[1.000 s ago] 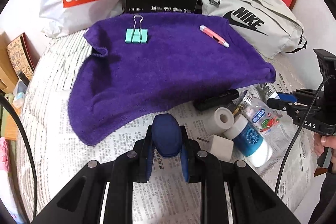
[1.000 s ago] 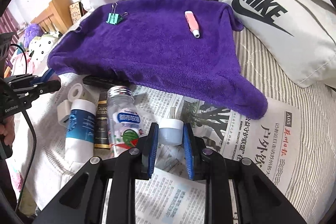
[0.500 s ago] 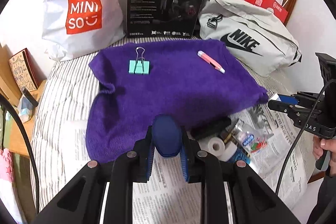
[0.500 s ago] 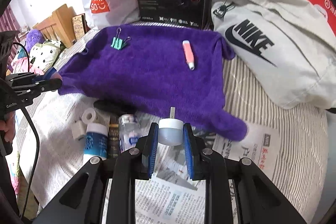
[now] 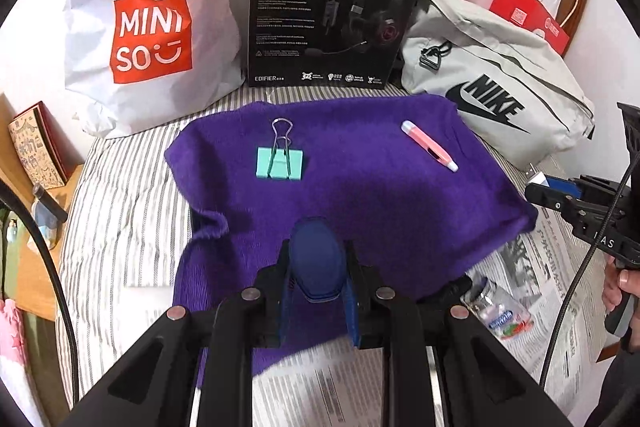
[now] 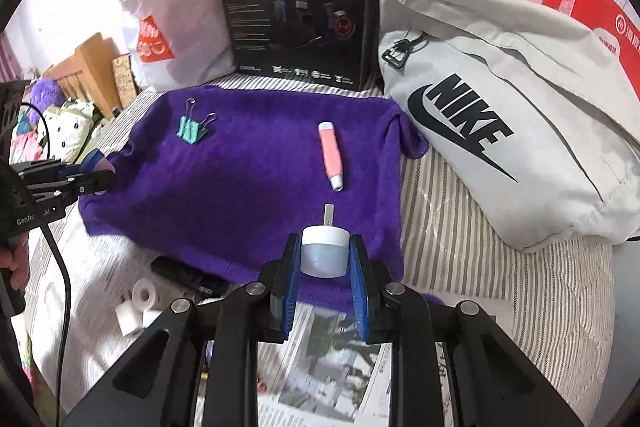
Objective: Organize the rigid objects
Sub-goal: 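Carry the blue cap with the left tool while the right tool carries the white bottle onto the towel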
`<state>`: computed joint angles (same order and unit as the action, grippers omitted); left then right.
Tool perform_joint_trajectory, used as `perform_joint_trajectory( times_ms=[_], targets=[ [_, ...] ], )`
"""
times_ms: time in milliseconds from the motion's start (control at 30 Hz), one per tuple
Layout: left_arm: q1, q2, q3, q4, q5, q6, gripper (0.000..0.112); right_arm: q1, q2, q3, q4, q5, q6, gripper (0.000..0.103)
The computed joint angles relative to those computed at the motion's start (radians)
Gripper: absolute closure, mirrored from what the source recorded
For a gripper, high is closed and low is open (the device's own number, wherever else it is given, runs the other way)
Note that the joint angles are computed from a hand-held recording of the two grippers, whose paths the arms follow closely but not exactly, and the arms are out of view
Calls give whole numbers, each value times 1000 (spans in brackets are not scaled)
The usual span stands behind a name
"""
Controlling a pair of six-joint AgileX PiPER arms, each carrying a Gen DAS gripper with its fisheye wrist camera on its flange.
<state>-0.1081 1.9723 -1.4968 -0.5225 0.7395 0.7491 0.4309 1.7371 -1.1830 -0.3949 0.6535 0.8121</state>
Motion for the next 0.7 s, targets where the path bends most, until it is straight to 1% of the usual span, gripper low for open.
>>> perform_joint_trajectory(
  times_ms=[100,367,700],
  targets=[
    [-9,45,-56,14,10,-25,92,-15,26,-21,-7,-3,5,80],
    [-26,151,-182,47,33,-79,92,-59,110,-83,31,-23,-55,80],
    [-40,272,-326,76,68,-118,92,-79,216,-161,55,-25,-113,80]
  ],
)
